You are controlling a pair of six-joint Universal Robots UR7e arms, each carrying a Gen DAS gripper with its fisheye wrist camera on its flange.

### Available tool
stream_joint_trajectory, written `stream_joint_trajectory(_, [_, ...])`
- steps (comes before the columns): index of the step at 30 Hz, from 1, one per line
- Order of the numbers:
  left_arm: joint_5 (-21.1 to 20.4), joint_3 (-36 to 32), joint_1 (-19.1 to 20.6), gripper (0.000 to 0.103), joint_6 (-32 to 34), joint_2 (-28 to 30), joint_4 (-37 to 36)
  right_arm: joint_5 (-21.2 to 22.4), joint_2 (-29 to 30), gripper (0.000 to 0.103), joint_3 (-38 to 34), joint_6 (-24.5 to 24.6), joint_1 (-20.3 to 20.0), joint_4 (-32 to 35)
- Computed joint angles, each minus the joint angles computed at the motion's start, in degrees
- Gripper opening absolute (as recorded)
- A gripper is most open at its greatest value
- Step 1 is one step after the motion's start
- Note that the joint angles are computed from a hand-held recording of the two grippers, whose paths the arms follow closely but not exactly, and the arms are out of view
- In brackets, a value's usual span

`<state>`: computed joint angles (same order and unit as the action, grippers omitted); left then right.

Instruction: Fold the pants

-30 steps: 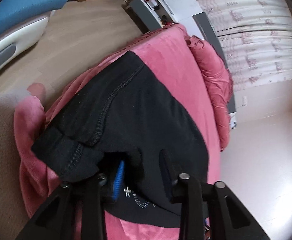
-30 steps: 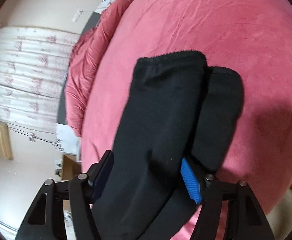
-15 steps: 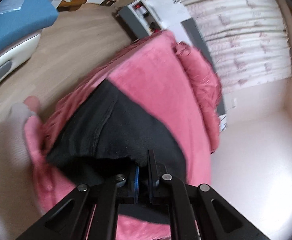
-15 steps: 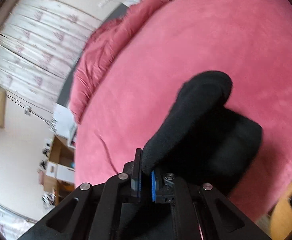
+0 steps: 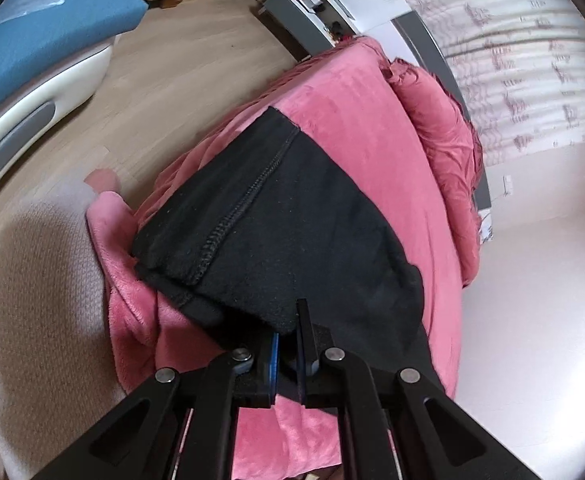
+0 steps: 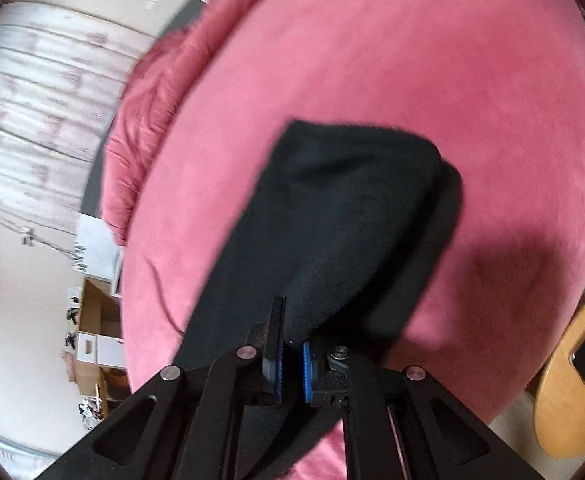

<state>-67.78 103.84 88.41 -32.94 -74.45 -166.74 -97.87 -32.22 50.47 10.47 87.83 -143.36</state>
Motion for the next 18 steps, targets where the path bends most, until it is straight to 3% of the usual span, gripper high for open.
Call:
stream_joint_trajectory(3, [2.7, -0.8, 0.0, 0.008, -0.7, 0.1, 4.8, -7.1, 2.9, 0.012, -4.6, 0.5, 1.0, 7.2])
stream_joint_trajectory(6, [6.1, -0.5, -1.6, 0.011, -0.3, -0.7, 6.0, -5.1, 1.3, 0.018, -1.2, 3.0, 0.2, 3.6])
stream_joint_trajectory(7, [8.4, -0.1, -2.5, 0.015, -0.1, -1.3, 6.7, -4.6, 0.5, 0.025, 0.0, 3.4, 0.1, 2.6])
stream_joint_trajectory(9, [15.2, 0.6, -4.5, 0.021, 0.0, -2.8, 8.3, -4.7, -0.6, 0.03, 1.7, 4.3, 0.2, 0.9])
stream_joint_trajectory(10, [19.5, 1.3, -5.6, 0.022, -0.8, -3.8, 8.8, -6.9, -0.9, 0.03, 2.1, 4.2, 0.7, 0.2])
stream_joint_trajectory(12, [27.4, 2.9, -7.5, 0.022, -2.1, -5.4, 8.1, -16.3, -2.0, 0.03, 4.5, 1.5, 2.6, -4.6])
stream_joint_trajectory(14, [32.1, 4.2, -8.9, 0.022, 0.3, -6.2, 3.1, -24.9, -2.2, 0.032, 5.7, -0.8, 4.6, -11.3])
stream_joint_trajectory(16, [31.9, 3.8, -9.2, 0.023, 3.4, -5.6, -0.2, -27.5, -2.2, 0.032, 6.2, -2.6, 5.8, -16.0])
stream_joint_trajectory(18, [29.1, 1.8, -8.8, 0.024, 6.7, -3.8, -1.1, -25.0, -1.1, 0.032, 4.4, -5.0, 7.3, -16.3])
